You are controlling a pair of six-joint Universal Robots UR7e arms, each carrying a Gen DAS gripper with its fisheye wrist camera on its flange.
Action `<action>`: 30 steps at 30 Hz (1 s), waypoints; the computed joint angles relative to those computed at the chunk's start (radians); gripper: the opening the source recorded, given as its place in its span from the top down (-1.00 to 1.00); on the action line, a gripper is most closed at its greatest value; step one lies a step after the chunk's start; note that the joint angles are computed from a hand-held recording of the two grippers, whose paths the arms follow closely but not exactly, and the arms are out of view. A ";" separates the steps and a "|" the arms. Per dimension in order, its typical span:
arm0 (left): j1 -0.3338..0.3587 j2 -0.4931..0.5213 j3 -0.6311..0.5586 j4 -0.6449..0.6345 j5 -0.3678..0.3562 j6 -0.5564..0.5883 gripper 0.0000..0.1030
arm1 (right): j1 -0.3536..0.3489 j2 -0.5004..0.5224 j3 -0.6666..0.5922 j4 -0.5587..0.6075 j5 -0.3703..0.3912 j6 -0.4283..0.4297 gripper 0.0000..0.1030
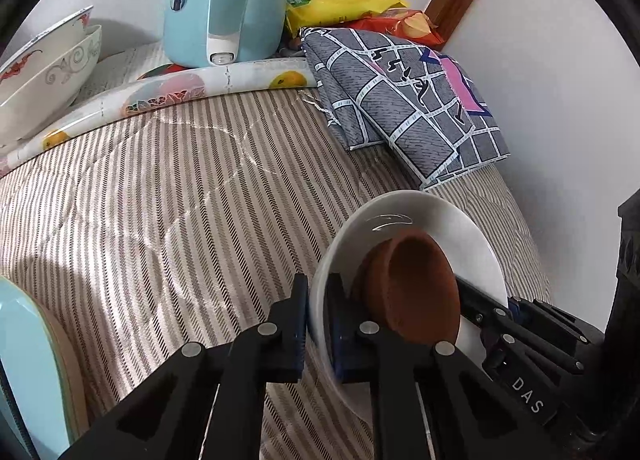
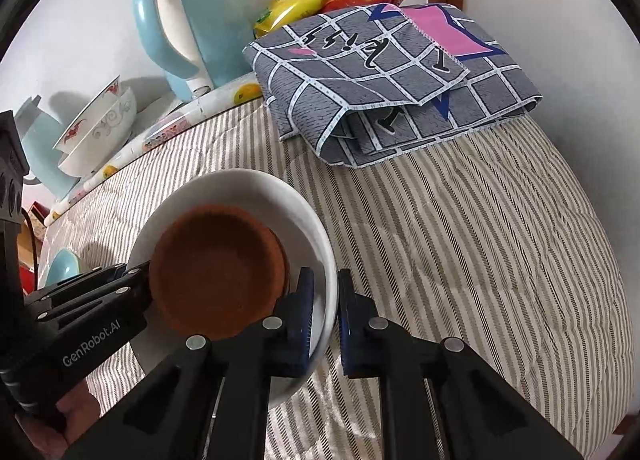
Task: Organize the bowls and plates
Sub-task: 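Carry the white bowl with both grippers over the blue plate stack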
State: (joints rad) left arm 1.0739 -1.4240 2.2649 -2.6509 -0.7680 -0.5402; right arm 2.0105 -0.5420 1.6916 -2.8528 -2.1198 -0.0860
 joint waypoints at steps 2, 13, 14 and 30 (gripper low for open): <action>-0.008 -0.009 0.003 0.017 0.006 -0.015 0.81 | 0.003 -0.003 0.002 0.004 0.000 0.004 0.78; -0.072 -0.095 0.036 0.107 0.051 -0.103 0.83 | 0.043 -0.043 0.035 0.002 0.004 0.019 0.78; -0.078 -0.102 0.039 0.114 0.056 -0.108 0.83 | 0.046 -0.045 0.039 -0.004 0.006 0.017 0.78; -0.182 -0.207 0.071 0.235 0.105 -0.207 0.83 | 0.097 -0.109 0.082 -0.040 0.013 0.013 0.78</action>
State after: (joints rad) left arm 0.8922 -1.6307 2.3359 -2.4161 -0.6630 -0.7472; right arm 2.1072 -0.6505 1.7738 -2.8928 -2.1068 -0.0731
